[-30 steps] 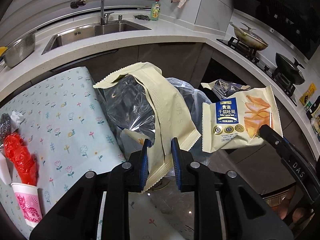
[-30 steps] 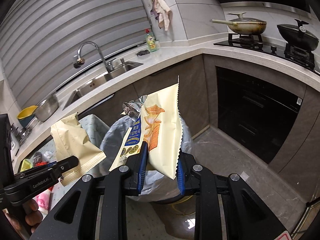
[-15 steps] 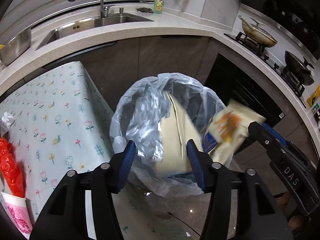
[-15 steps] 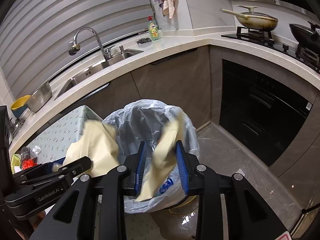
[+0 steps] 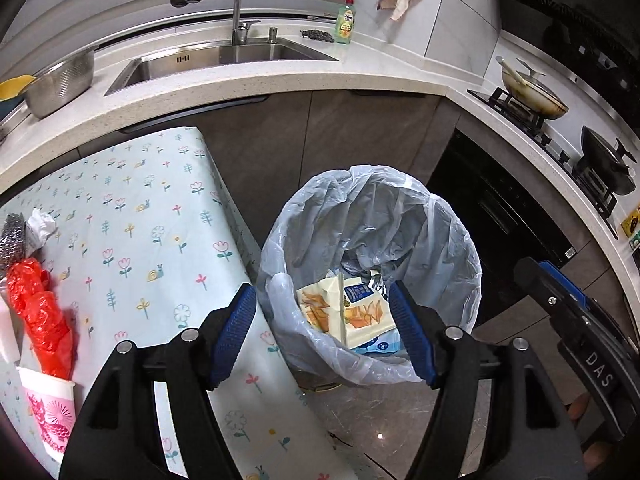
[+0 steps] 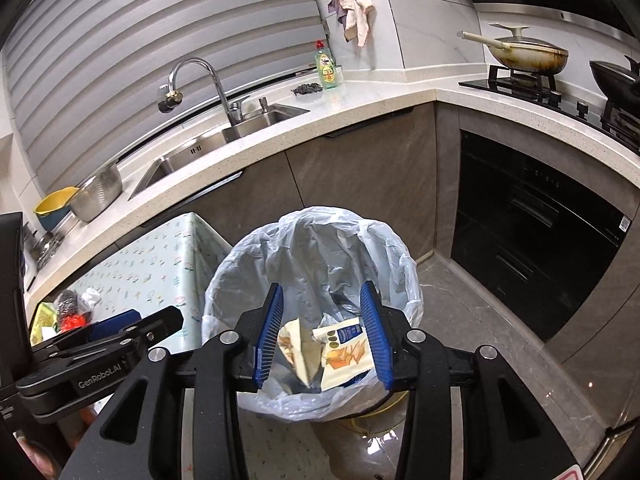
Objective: Collect trash
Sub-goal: 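Move both open tools back toward the remaining trash on the table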
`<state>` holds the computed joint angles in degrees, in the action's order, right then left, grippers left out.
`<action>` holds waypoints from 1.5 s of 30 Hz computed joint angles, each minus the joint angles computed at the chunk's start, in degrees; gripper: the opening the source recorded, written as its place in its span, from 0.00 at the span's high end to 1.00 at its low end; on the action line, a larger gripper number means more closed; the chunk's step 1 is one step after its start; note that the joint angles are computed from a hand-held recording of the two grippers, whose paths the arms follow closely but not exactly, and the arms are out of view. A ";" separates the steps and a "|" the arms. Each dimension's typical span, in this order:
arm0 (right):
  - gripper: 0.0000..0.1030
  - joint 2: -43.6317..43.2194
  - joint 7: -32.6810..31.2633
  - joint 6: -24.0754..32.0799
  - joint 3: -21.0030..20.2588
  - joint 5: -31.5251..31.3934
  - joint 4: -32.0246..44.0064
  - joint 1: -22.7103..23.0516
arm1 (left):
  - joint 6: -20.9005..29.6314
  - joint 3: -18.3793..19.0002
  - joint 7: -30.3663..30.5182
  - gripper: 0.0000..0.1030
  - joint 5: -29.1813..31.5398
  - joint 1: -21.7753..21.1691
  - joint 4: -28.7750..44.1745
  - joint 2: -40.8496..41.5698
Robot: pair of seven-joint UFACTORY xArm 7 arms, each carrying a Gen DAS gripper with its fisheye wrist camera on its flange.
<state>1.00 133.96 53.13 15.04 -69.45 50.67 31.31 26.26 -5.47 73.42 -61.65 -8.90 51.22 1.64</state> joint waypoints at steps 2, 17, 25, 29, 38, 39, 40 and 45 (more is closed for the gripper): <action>0.54 -0.04 0.02 0.86 0.44 0.10 0.50 0.51 | 0.32 0.41 0.43 0.36 -0.42 0.38 -0.91 -1.18; 0.47 5.39 -3.27 6.58 1.86 -0.41 10.40 7.79 | 4.73 7.51 2.54 0.27 -1.64 3.66 -6.00 -9.48; 0.42 10.88 -6.70 8.46 0.59 -1.05 18.58 12.88 | 6.99 11.33 4.09 0.27 -0.75 7.38 -6.47 -11.02; 0.41 13.61 -8.21 8.77 -0.57 -1.31 22.57 15.45 | 8.50 13.03 4.50 0.27 -0.05 9.96 -5.77 -10.80; 0.37 21.94 -13.05 8.18 -4.01 -0.24 34.35 21.07 | 11.98 15.47 3.87 0.26 1.52 17.32 -1.14 -6.44; 0.37 23.30 -13.95 7.88 -4.54 0.08 36.12 21.71 | 12.07 15.53 4.02 0.26 1.51 18.14 -0.48 -5.72; 0.37 24.55 -14.80 7.52 -5.09 0.52 37.75 22.33 | 12.37 15.69 4.17 0.26 1.54 19.07 0.33 -4.84; 0.37 30.57 -18.58 5.02 -7.89 3.18 45.51 24.75 | 14.43 15.62 3.48 0.26 2.27 23.93 4.85 -0.06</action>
<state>31.58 115.38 58.15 7.15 -66.26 96.18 56.06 40.69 10.14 76.90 -59.39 15.03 56.07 1.58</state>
